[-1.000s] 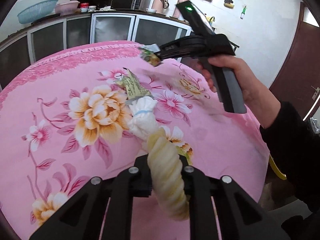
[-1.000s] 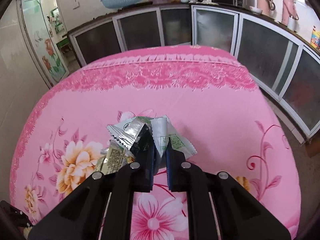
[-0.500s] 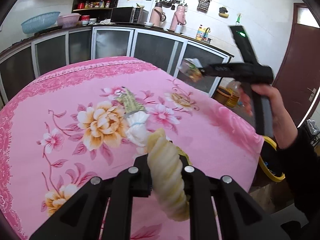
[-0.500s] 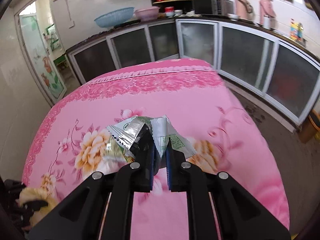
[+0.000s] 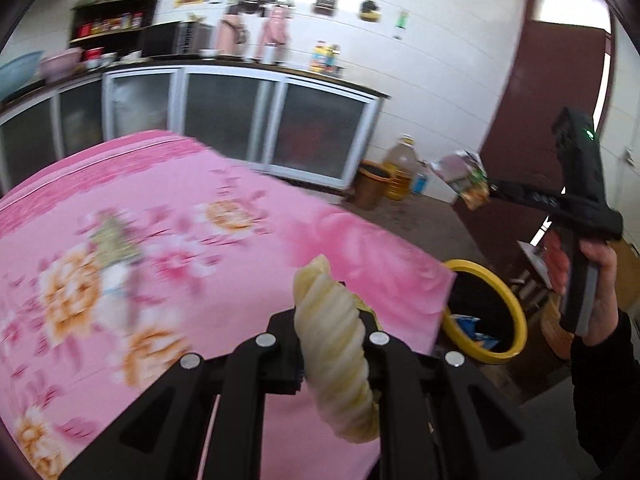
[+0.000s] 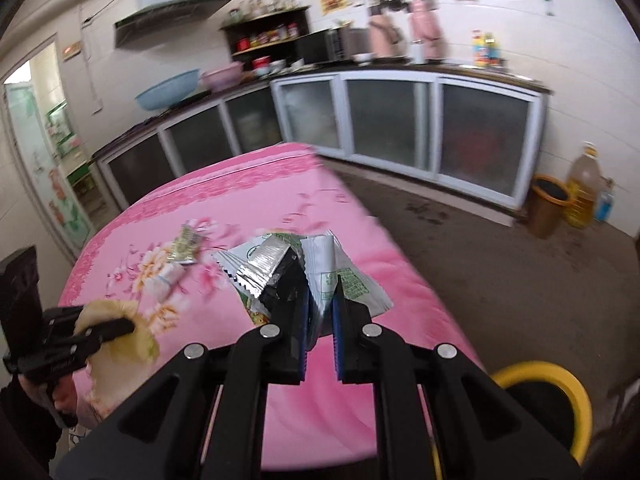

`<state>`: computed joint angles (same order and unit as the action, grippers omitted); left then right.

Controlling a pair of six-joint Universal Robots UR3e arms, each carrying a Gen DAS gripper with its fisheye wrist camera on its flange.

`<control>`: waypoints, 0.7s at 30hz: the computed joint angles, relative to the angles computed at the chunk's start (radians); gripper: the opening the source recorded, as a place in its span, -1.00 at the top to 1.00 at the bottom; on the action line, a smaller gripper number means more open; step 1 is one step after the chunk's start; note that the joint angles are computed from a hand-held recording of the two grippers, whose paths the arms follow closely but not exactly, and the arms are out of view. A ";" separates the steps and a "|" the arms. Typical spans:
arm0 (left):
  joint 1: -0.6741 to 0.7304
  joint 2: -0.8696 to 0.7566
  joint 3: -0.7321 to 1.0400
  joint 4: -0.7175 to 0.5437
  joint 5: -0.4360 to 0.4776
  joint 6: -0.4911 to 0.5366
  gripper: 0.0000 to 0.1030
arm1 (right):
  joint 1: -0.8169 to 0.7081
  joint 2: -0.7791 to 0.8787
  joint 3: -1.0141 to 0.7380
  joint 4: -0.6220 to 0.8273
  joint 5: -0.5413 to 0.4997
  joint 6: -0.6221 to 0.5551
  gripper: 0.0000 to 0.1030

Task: Collect trash
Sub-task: 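Carry the cabbage leaves and wrappers over the bin and open both tools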

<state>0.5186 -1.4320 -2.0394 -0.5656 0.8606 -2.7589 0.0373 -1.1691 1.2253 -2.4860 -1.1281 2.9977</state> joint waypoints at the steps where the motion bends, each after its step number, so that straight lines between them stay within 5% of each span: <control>1: -0.036 -0.021 0.015 0.021 0.011 -0.020 0.77 | -0.042 -0.073 0.099 -0.022 0.002 -0.015 0.82; 10: -0.439 -0.358 0.353 0.135 0.150 -0.200 0.76 | -0.433 -0.483 0.596 0.010 0.055 -0.184 0.82; 21: -0.766 -0.812 0.962 -0.019 0.304 -0.302 0.76 | -0.683 -0.579 0.784 0.098 0.081 -0.316 0.81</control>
<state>-0.2476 -2.2438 -1.0778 -0.5848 1.1647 -3.0610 -0.6461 -1.7486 2.0093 -2.3877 -1.0473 2.6818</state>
